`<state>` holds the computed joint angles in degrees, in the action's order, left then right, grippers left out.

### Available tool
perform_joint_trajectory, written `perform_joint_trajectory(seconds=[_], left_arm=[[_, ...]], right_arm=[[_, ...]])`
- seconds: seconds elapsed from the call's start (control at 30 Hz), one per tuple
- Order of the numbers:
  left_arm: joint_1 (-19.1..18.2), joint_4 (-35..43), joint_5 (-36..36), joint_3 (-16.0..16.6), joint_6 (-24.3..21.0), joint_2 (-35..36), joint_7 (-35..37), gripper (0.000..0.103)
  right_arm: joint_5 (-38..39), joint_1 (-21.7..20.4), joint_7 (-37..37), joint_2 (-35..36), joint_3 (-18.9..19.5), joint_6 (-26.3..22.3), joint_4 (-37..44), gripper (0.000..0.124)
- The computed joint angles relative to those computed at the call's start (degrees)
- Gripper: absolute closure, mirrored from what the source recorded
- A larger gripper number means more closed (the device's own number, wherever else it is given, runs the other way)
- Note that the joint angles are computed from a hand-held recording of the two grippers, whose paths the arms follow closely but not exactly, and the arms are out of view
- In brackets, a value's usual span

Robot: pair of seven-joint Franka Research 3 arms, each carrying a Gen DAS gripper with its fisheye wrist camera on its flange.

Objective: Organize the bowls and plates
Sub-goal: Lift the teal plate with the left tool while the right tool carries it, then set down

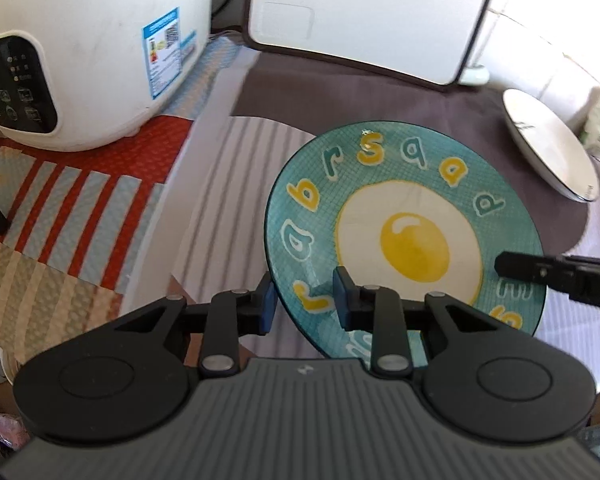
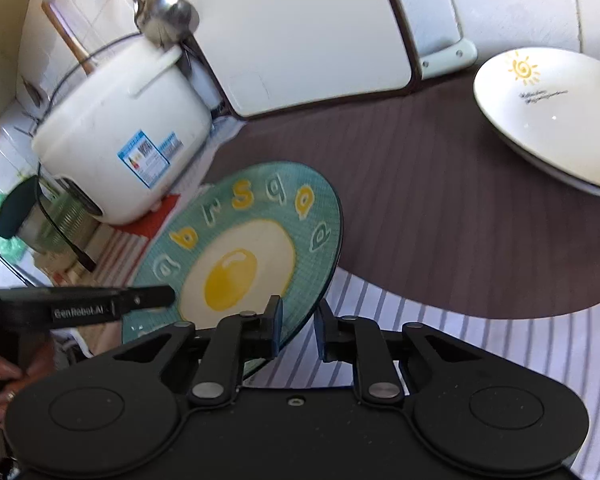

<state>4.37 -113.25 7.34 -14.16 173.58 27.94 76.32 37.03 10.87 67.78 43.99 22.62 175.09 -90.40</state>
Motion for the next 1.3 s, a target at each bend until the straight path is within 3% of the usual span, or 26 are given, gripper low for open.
perform_joint_trajectory(seconds=[0.13,0.4,0.53,0.6,0.67,0.73,0.9,1.1,1.3], left_arm=[[0.82,-0.3,-1.36,-2.49,-2.51,-2.14,1.56,0.075],[1.84,-0.52,-7.95,-7.49,-5.03,-4.21,7.82,0.076],[1.09,-0.47,-10.66,-8.95,-4.83,-4.68,10.89,0.076],[0.37,0.48,-11.69,-9.3,-5.55,-4.3,11.9,0.075],[0.43,1.27,-13.47,-10.53,-6.56,-4.02,13.66,0.075],[0.18,1.34,-14.92,-11.53,-7.17,-4.27,15.65,0.075],[-3.24,2.79,-15.92,-10.82,-7.76,-3.56,17.24,0.075],[-7.88,7.46,-13.43,-8.35,-11.57,-0.63,17.23,0.075],[-10.1,11.53,-10.9,-6.91,-13.58,2.4,17.83,0.075]], right_arm=[[1.46,-1.85,0.06,-3.95,0.45,-0.76,-4.54,0.103],[9.97,-9.06,-6.98,-12.48,6.21,2.99,-16.09,0.103],[17.52,-16.97,-14.2,-14.84,14.33,7.25,-20.5,0.103],[19.76,-18.99,-15.66,-16.37,15.88,8.04,-22.36,0.103],[20.22,-17.47,-14.13,-19.38,12.69,5.97,-24.21,0.103],[23.82,-19.32,-16.72,-21.37,13.54,5.23,-25.93,0.103],[33.05,-22.05,-24.45,-25.57,13.98,3.89,-29.48,0.103],[41.14,-21.58,-30.32,-27.88,11.45,2.83,-31.69,0.102],[37.35,-17.16,-24.15,-28.33,4.79,-0.6,-32.77,0.101]])
